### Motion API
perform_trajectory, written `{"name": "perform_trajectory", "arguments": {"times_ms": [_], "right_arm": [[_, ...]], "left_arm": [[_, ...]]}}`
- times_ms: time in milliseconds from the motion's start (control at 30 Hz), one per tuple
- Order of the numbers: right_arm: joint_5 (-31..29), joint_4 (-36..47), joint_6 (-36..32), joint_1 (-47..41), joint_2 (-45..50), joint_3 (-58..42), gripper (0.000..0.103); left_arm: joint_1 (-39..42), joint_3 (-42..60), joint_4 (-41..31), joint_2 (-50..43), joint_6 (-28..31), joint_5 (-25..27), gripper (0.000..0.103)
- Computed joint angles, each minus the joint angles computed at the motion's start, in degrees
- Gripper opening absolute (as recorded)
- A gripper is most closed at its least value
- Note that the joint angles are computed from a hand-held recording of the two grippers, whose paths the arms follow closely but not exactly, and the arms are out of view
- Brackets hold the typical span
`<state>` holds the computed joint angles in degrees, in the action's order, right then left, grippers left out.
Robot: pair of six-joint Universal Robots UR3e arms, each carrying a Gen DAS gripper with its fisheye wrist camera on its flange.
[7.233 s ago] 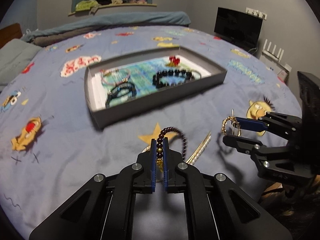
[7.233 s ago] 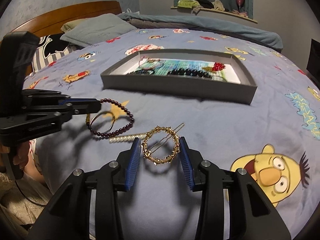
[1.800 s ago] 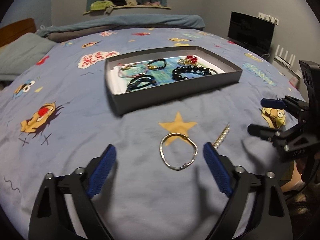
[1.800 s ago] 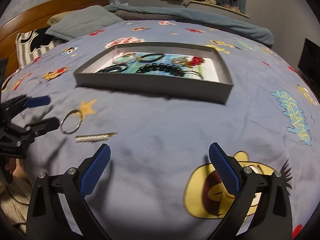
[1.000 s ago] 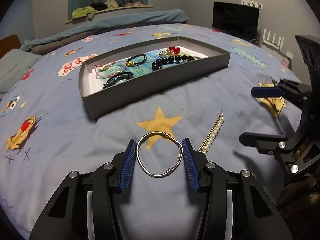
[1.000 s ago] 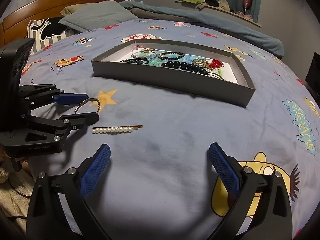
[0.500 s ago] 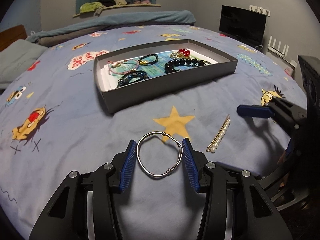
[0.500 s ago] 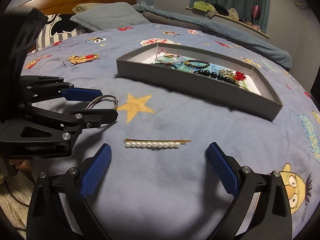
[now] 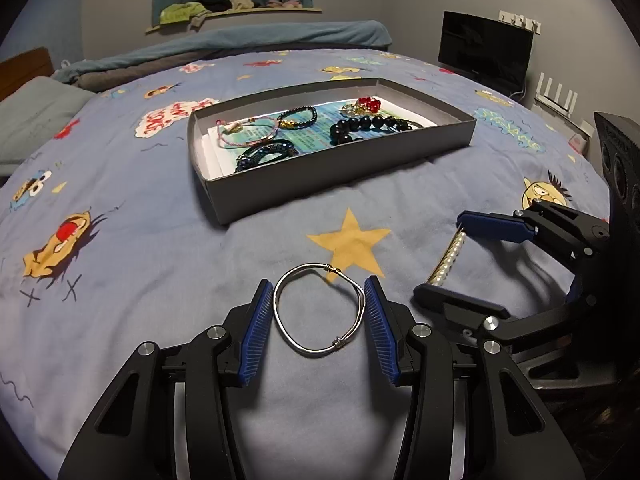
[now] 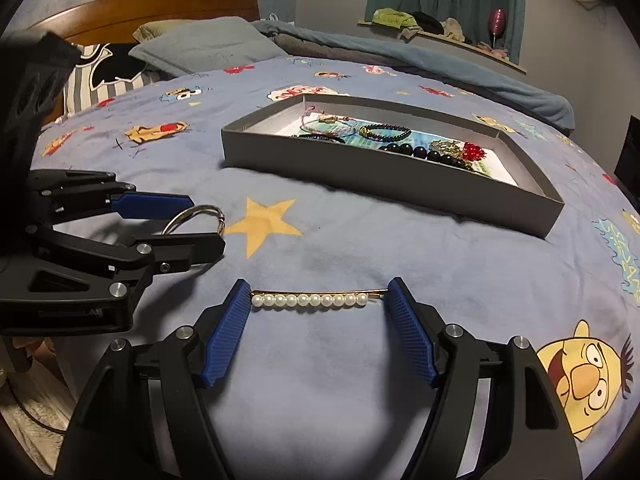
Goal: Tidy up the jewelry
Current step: 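Grasp the silver hoop ring with the left tool while the right tool grasps the pearl hair clip, then carry the silver hoop and pearl clip into the gray box and release both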
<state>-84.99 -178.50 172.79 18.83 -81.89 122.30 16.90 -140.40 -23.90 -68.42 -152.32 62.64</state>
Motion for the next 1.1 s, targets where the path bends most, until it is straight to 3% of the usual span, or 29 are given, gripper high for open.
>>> {"name": "perform_trajectory", "arguments": {"times_ms": [500,767,1100], "right_arm": [[9.36,8.71,-1.92,-11.39,-9.32,-0.37,0.070],[10.42,13.90,-3.51,-16.91,-8.31,-7.41,0.070],[9.31,20.64,-2.50,-19.14,3.93,-25.09,0.070]], "left_arm": [[1.39,7.05,-7.27,1.95,0.04,-3.16,0.049],[-1.60,18.96,-6.20,-7.27,-3.87,-0.93,0.049],[-6.20,35.78,-7.31,-22.26,-9.32,1.45,0.049]]}}
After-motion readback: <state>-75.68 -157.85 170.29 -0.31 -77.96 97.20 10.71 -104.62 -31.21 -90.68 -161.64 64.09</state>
